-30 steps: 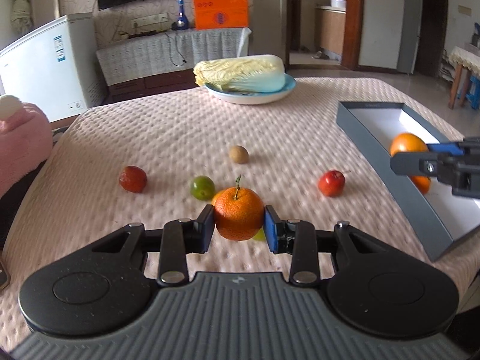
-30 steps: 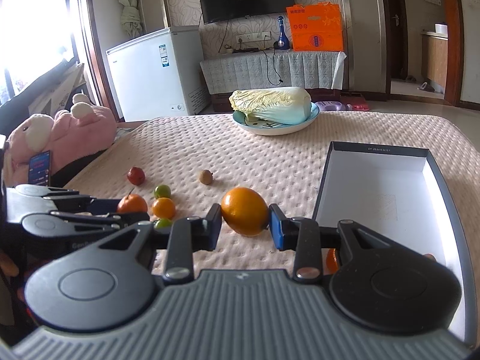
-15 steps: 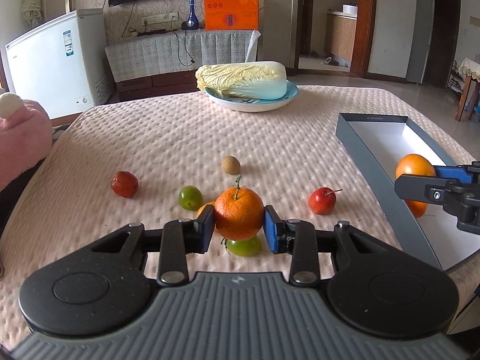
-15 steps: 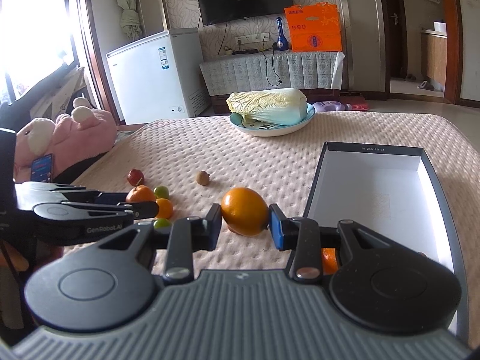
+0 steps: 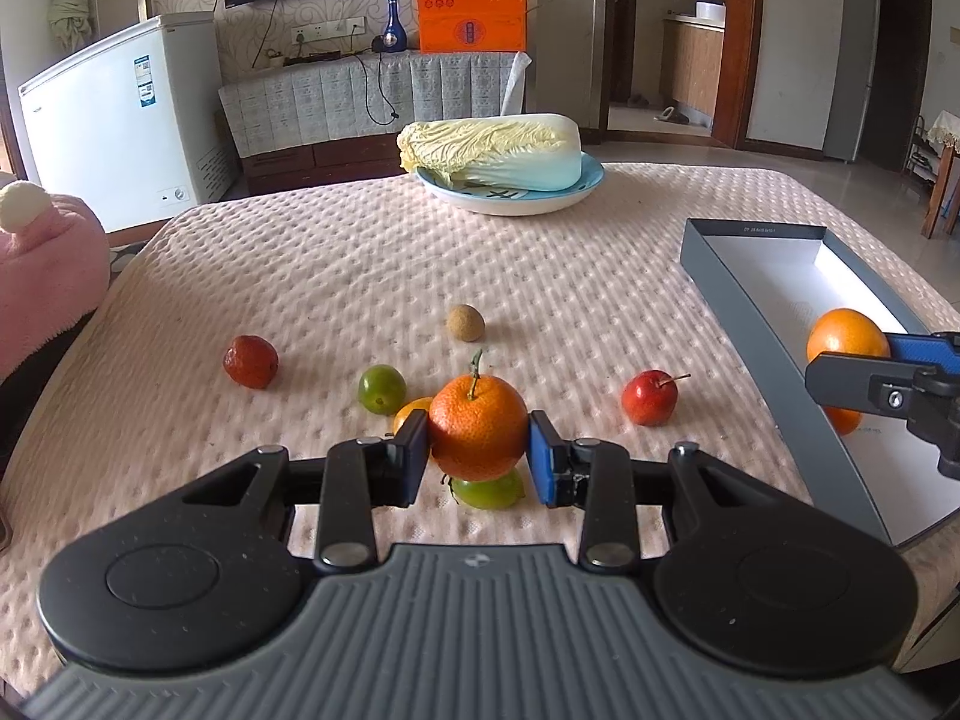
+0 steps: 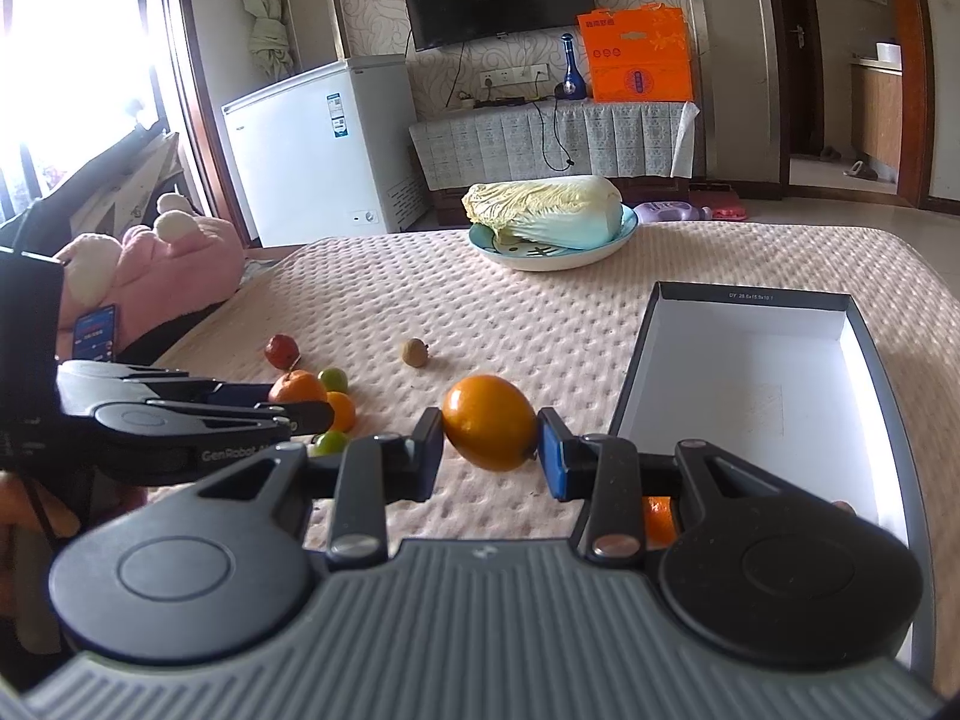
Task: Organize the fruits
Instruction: 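Hold the orange at the white box with the right tool while the left tool carries the tangerine toward it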
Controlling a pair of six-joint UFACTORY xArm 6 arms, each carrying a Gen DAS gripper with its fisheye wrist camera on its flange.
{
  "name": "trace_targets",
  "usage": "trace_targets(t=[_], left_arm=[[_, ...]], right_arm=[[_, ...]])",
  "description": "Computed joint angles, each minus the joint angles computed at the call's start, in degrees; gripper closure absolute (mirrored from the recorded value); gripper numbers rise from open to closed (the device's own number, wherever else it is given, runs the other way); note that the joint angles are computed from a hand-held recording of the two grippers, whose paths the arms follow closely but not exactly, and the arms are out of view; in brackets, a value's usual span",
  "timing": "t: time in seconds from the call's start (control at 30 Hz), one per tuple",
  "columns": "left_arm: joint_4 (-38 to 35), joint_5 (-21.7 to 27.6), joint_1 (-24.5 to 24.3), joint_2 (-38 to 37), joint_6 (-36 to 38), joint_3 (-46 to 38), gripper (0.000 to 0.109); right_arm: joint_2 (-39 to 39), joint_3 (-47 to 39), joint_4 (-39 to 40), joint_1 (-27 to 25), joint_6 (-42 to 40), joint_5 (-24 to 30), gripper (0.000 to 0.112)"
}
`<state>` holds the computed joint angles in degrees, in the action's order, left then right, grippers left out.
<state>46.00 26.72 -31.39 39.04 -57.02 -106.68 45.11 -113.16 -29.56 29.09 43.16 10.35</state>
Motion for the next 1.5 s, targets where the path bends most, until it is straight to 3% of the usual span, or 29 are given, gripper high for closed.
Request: trace_targets(t=[1.5], left_arm=[[-3.12,4.66,-2.47,4.81,2.75,-8.08,0.068]], right_arm=[[-2.47,3.92,-0.34,-0.74,0.68,-2.28,0.075]])
